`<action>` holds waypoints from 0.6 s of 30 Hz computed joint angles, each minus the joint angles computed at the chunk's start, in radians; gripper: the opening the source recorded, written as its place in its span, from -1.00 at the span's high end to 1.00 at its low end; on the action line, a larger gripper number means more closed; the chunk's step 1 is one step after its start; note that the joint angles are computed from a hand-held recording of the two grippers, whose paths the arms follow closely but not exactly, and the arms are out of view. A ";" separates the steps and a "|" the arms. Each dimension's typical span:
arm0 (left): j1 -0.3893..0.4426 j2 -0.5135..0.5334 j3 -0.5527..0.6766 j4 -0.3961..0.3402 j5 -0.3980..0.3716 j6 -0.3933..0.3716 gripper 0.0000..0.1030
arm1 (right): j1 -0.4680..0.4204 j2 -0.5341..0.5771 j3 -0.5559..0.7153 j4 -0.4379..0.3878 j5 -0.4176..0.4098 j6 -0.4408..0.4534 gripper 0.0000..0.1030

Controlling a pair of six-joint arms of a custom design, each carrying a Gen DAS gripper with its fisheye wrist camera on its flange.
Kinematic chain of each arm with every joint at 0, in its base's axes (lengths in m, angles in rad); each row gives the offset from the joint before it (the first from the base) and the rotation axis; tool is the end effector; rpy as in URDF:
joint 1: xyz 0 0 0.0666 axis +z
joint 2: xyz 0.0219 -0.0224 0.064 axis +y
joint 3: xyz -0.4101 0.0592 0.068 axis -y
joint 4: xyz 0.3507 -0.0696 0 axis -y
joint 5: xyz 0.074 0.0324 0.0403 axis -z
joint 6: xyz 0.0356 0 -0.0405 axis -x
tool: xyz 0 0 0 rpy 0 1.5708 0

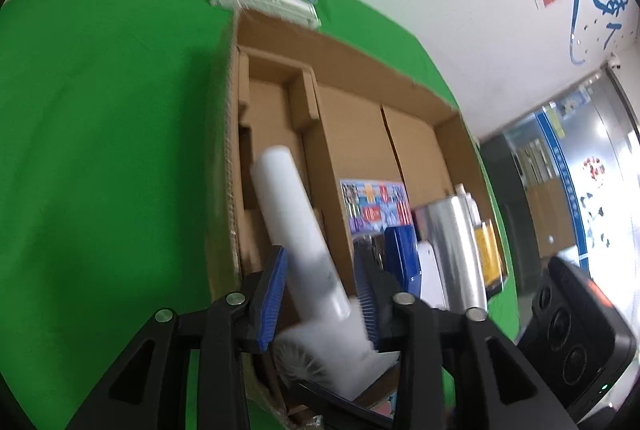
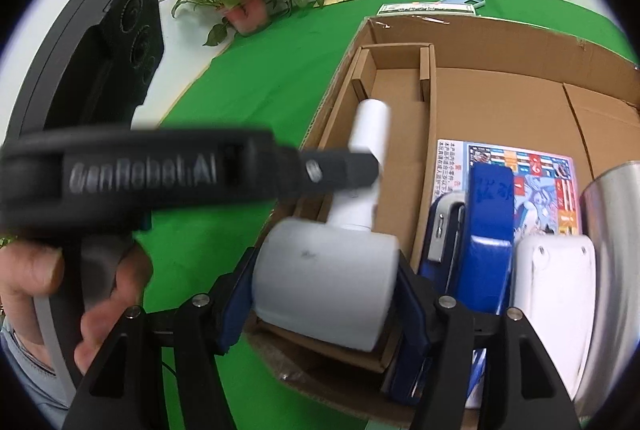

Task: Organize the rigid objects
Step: 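Set the hair dryer in the box compartment and open the right gripper, then move the right gripper to the pastel Rubik's cube and close it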

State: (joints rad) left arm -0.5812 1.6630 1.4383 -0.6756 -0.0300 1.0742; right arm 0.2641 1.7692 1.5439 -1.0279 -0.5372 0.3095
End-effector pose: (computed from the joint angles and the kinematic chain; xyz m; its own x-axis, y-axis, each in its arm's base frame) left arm 0.4494 -0.2944 0.3686 -0.7808 -0.5386 -0.3167 -0.3217 0.7811 -0.5351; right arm 0.5202 0.1591 0.3415 -0.7582 -0.4761 -0.4455 -0.6399 0.6747 0.3679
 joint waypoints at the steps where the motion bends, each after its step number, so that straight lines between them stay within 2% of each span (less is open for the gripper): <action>1: -0.012 -0.011 0.003 -0.014 -0.046 0.002 0.20 | -0.004 -0.005 -0.006 0.012 -0.017 -0.006 -0.27; 3: -0.061 -0.027 0.034 -0.084 -0.203 -0.004 -0.15 | -0.019 -0.051 -0.048 0.058 -0.031 -0.027 -0.55; 5: -0.141 -0.029 0.083 -0.173 -0.405 -0.008 -0.85 | -0.042 -0.101 -0.098 0.106 -0.042 -0.020 -0.60; 6: -0.177 -0.023 0.108 -0.222 -0.490 -0.001 -0.98 | -0.060 -0.141 -0.145 0.150 -0.029 -0.006 -0.60; 7: -0.217 -0.014 0.130 -0.264 -0.577 0.017 -0.99 | -0.074 -0.169 -0.178 0.178 -0.008 0.004 -0.60; 9: -0.278 0.010 0.161 -0.327 -0.679 0.074 -0.99 | -0.107 -0.216 -0.250 0.238 0.053 0.029 -0.60; 11: -0.327 0.035 0.189 -0.392 -0.716 0.174 -0.99 | -0.133 -0.231 -0.278 0.232 0.118 0.037 -0.60; 13: -0.365 0.056 0.200 -0.404 -0.724 0.241 -0.99 | -0.173 -0.253 -0.304 0.218 0.146 0.072 -0.60; 16: -0.414 0.086 0.208 -0.406 -0.720 0.302 -0.99 | -0.230 -0.281 -0.346 0.240 0.181 0.125 -0.60; 18: -0.423 0.112 0.221 -0.387 -0.686 0.318 -0.99 | -0.265 -0.274 -0.345 0.203 0.158 0.155 -0.60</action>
